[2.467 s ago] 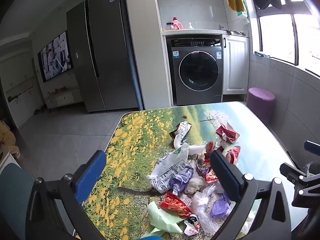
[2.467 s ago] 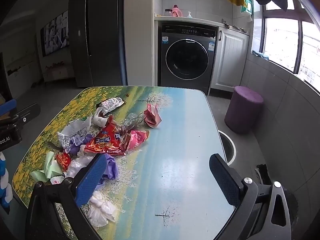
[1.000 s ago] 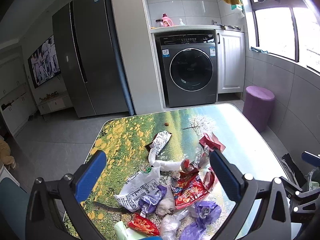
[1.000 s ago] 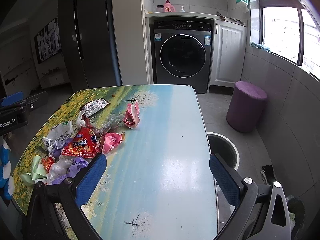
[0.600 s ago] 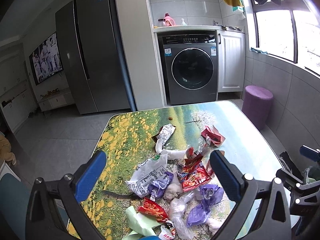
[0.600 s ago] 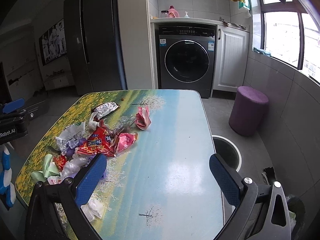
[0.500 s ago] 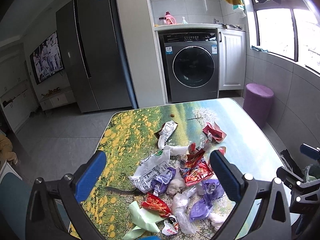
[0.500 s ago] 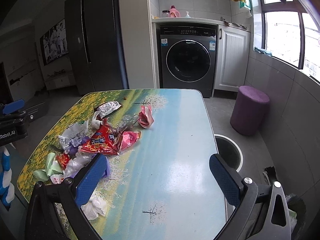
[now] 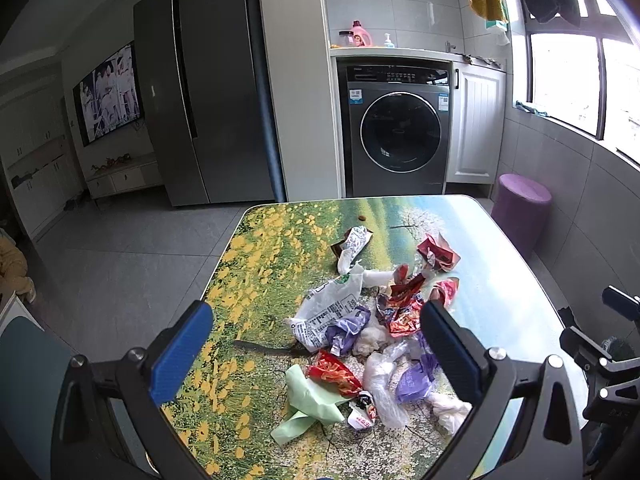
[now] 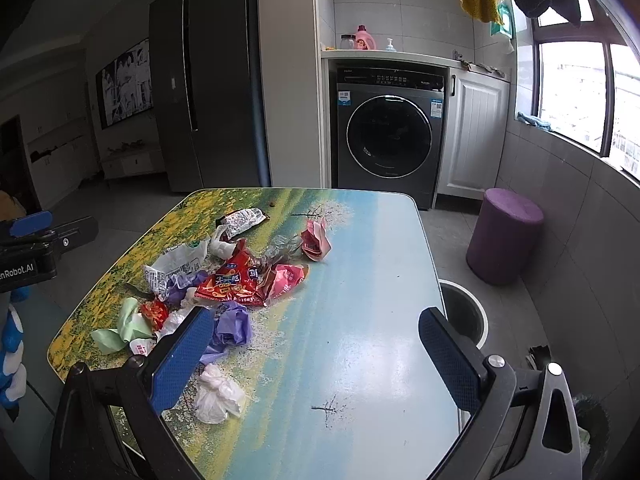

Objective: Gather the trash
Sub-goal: 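Move both grippers toward the pile of trash on the table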

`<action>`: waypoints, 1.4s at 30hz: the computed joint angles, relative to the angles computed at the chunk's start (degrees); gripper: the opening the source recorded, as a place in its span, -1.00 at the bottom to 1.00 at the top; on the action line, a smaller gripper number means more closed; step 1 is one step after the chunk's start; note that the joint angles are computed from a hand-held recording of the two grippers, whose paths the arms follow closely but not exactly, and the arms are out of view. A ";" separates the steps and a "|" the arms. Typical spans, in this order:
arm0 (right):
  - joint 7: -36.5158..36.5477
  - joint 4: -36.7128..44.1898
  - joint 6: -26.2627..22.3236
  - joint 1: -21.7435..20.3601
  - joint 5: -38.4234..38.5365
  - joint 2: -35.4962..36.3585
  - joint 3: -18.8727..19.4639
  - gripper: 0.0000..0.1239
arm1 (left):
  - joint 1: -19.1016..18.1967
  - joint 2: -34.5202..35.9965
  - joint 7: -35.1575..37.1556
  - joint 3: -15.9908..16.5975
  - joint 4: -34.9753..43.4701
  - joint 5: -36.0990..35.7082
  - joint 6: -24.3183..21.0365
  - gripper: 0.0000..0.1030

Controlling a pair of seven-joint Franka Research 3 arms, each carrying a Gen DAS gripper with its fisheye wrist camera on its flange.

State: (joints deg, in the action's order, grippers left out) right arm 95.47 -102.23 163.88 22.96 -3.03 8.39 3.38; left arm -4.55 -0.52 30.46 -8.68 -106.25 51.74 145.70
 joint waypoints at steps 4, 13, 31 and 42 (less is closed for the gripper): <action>1.96 -0.84 -1.07 0.81 -2.36 -0.90 -0.20 0.66 | 0.61 -2.86 -4.72 -0.20 -3.08 3.69 -0.62 1.00; 8.38 -1.44 -5.72 1.83 -10.72 -2.15 -0.08 0.66 | 1.81 -6.35 -9.90 -1.75 -7.10 8.35 -2.53 1.00; 10.43 -2.00 -7.19 0.89 -13.70 -2.34 1.18 0.66 | 1.47 -5.52 -3.43 -1.79 -7.48 1.42 -2.68 1.00; -17.86 1.88 -12.35 -1.92 16.13 2.32 5.98 0.57 | 3.66 -7.58 6.73 1.31 -14.56 -8.25 4.48 0.88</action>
State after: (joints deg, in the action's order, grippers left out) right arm 77.61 -100.35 151.53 21.04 13.09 10.71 9.36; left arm -0.89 -8.10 37.19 -7.36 -120.81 43.49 150.18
